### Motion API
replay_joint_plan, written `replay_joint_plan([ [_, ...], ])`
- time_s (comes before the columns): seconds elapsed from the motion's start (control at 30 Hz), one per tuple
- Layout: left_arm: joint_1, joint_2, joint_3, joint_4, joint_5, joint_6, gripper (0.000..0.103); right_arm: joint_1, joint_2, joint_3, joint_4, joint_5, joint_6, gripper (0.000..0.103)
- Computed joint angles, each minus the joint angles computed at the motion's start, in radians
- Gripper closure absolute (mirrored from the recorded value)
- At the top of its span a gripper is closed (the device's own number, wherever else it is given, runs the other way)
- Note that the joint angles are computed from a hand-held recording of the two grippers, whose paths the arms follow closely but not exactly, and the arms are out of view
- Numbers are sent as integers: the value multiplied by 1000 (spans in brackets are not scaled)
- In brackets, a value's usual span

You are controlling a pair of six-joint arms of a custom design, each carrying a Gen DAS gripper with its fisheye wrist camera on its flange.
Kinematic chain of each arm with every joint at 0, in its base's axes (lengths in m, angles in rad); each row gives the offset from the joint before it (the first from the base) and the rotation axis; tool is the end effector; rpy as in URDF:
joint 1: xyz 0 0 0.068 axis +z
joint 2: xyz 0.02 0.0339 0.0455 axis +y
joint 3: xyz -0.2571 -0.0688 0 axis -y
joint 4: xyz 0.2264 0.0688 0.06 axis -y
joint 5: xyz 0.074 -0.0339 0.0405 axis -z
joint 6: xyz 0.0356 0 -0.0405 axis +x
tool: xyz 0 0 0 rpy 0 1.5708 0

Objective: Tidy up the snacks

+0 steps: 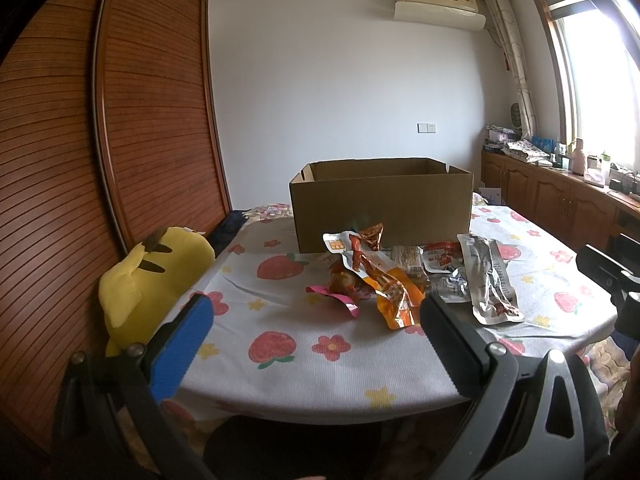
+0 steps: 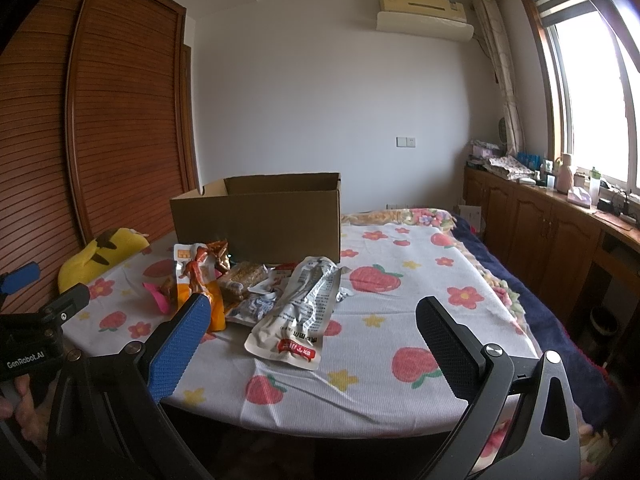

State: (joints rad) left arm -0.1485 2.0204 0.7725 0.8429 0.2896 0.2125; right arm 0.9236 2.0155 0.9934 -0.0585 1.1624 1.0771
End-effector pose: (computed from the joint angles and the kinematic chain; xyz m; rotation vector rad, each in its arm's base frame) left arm 0.3544 -0.0633 0.1068 0.5364 1.8914 -0.2439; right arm 0.2319 0.2526 0.1060 0.4601 1.8832 -0.2758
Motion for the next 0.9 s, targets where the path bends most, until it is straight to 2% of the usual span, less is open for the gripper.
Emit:
replay_joint_plan([
  [0.9, -2, 3, 8, 0, -1, -2, 0, 5, 0, -2, -7, 2, 11, 0],
])
